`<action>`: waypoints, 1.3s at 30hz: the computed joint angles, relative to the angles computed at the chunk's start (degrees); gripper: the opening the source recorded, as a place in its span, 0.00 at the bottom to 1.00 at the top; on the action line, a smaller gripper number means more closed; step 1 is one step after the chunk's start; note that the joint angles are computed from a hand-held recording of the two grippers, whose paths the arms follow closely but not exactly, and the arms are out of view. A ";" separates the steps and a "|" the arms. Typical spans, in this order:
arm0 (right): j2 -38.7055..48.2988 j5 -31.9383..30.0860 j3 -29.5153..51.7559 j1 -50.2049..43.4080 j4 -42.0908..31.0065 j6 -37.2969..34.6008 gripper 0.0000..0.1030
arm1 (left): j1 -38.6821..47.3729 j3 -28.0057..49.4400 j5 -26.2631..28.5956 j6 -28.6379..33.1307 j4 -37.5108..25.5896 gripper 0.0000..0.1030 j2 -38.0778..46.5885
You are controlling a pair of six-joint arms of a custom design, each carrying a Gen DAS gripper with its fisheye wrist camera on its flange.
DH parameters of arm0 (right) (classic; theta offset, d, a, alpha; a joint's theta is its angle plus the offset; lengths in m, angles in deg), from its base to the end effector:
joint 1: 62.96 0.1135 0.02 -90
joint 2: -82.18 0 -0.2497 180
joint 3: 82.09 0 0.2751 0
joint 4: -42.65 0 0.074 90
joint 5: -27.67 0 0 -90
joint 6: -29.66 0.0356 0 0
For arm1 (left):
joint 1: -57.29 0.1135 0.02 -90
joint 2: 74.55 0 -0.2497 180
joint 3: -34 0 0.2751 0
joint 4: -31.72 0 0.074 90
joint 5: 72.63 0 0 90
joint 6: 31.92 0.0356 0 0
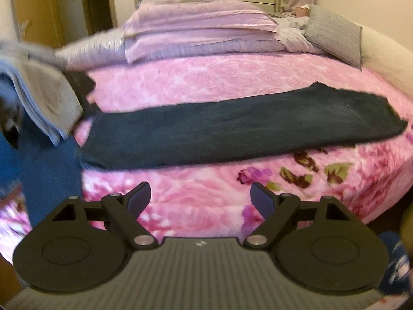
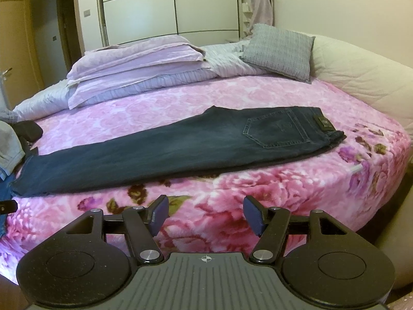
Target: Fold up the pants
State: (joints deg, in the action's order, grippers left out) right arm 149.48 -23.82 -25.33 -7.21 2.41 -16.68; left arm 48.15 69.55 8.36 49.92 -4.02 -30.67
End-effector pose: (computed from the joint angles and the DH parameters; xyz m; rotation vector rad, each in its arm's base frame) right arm 0.1638 0.2012 0.2146 0.0407 2.2236 0.1012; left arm 0.1891 -0.0248 0.1708 -0.0578 2.3276 0.0330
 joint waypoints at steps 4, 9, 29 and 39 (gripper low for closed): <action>-0.51 -3.43 -1.95 -4.78 2.52 -2.67 0.59 | 13.03 -0.52 13.21 -3.10 9.86 0.76 9.71; -1.40 -7.32 -3.68 -12.24 4.04 -4.45 0.59 | 28.52 2.00 22.72 -8.56 23.97 0.60 26.87; 21.06 -14.12 7.54 -25.78 12.86 -10.74 0.59 | 36.79 12.09 23.28 -40.96 60.52 0.42 63.66; 26.64 -16.93 10.77 -32.58 18.72 -16.22 0.59 | 28.06 19.09 7.70 -22.73 49.59 0.03 59.09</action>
